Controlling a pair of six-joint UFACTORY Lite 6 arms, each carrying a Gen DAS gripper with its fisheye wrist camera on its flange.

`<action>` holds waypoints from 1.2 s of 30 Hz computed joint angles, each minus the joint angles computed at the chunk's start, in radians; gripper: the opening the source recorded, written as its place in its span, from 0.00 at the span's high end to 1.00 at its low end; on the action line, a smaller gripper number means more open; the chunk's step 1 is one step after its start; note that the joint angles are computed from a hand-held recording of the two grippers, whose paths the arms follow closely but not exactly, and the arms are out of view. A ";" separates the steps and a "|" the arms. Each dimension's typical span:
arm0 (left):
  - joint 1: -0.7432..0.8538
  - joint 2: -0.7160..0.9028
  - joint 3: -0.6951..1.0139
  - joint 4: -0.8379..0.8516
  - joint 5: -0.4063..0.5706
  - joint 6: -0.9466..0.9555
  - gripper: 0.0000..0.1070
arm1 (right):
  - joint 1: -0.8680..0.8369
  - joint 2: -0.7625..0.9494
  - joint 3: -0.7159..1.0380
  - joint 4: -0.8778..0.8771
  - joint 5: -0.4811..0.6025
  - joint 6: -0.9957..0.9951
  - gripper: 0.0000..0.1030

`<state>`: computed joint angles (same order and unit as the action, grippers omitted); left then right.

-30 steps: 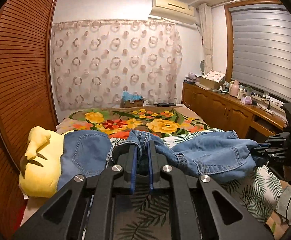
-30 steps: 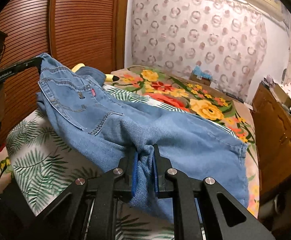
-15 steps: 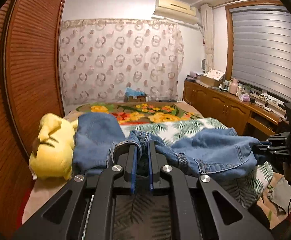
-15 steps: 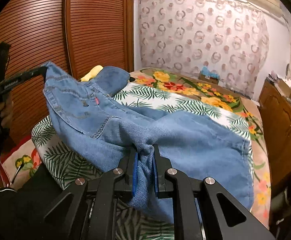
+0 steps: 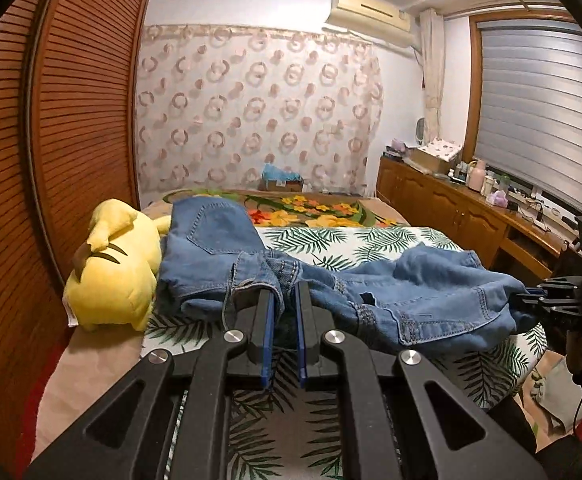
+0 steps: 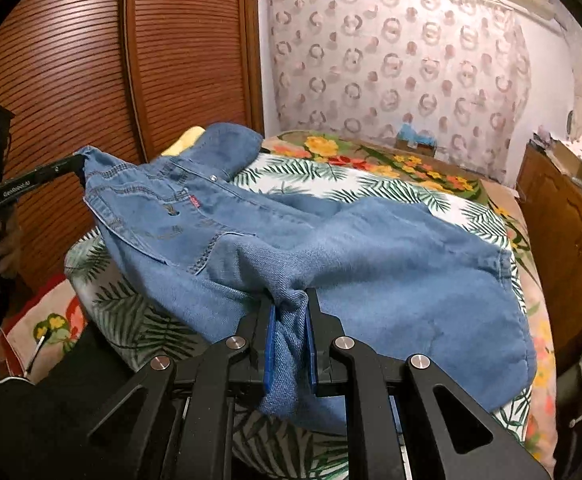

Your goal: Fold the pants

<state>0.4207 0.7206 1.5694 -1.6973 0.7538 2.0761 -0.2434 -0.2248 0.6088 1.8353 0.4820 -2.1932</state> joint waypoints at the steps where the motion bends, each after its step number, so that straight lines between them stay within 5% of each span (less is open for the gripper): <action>1: 0.010 -0.006 -0.006 0.006 0.008 -0.003 0.90 | 0.004 -0.013 -0.009 -0.005 0.002 0.007 0.88; 12: 0.011 0.068 0.041 0.131 -0.044 -0.080 0.90 | -0.009 0.029 -0.019 -0.023 0.025 0.074 0.81; 24: 0.009 0.023 -0.027 0.046 -0.094 0.009 0.72 | -0.076 -0.099 -0.094 0.053 0.030 0.026 0.65; 25: 0.014 0.019 -0.025 0.047 -0.085 0.003 0.68 | -0.073 -0.104 -0.107 0.076 0.026 0.007 0.64; 26: 0.020 0.018 -0.022 0.045 -0.080 0.000 0.53 | -0.077 -0.109 -0.112 0.081 0.021 0.003 0.64; 29: 0.028 0.005 -0.039 -0.006 -0.074 0.029 0.27 | -0.076 -0.143 -0.144 0.133 -0.002 -0.042 0.64; 36: 0.009 0.043 0.004 0.020 -0.102 -0.020 0.27 | -0.120 -0.178 -0.195 0.186 -0.017 -0.086 0.59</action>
<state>0.4294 0.7636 1.5736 -1.6771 0.6519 2.0557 -0.3635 -0.4029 0.4141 2.0216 0.4652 -2.2790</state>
